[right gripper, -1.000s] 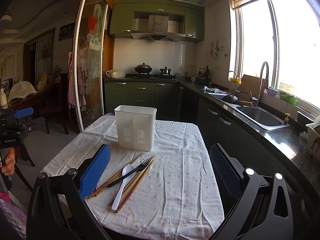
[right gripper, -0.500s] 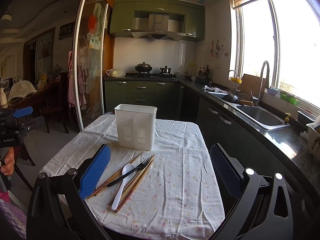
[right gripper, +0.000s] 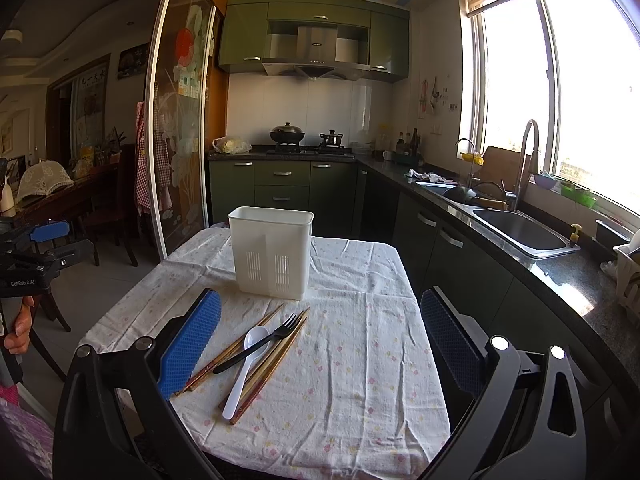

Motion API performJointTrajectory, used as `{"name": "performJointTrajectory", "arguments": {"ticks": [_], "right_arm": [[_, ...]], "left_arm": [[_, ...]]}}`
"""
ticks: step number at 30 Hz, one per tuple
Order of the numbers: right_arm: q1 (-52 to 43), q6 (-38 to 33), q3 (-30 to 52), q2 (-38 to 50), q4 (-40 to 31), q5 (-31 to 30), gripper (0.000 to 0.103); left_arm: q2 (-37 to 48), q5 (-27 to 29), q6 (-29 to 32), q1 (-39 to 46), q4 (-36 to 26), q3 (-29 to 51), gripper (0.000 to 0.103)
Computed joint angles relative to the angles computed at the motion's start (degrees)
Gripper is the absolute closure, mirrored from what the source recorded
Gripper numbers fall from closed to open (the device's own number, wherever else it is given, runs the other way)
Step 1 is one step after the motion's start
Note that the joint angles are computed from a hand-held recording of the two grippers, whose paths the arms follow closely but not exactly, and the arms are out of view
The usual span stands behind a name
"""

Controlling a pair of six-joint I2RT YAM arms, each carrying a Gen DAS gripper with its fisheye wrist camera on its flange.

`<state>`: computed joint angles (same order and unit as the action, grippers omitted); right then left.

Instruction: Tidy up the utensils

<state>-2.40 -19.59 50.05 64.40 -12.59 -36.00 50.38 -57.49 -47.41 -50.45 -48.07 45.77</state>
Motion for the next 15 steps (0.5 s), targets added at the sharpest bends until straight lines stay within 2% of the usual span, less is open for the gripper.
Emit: {"name": "performJointTrajectory", "arguments": {"ticks": [10, 12, 15], "right_arm": [[0.7, 0.2, -1.0, 0.8, 0.9, 1.0, 0.004], [1.0, 0.4, -0.3, 1.9, 0.7, 1.3, 0.004], [1.3, 0.8, 1.6, 4.5, -0.7, 1.5, 0.004]], "left_arm": [[1.0, 1.8, 2.5, 0.4, 2.3, -0.3, 0.007], [0.8, 4.3, 3.8, 2.1, 3.2, -0.4, 0.006], [1.6, 12.5, 6.1, 8.1, 5.2, -0.1, 0.006]]}}
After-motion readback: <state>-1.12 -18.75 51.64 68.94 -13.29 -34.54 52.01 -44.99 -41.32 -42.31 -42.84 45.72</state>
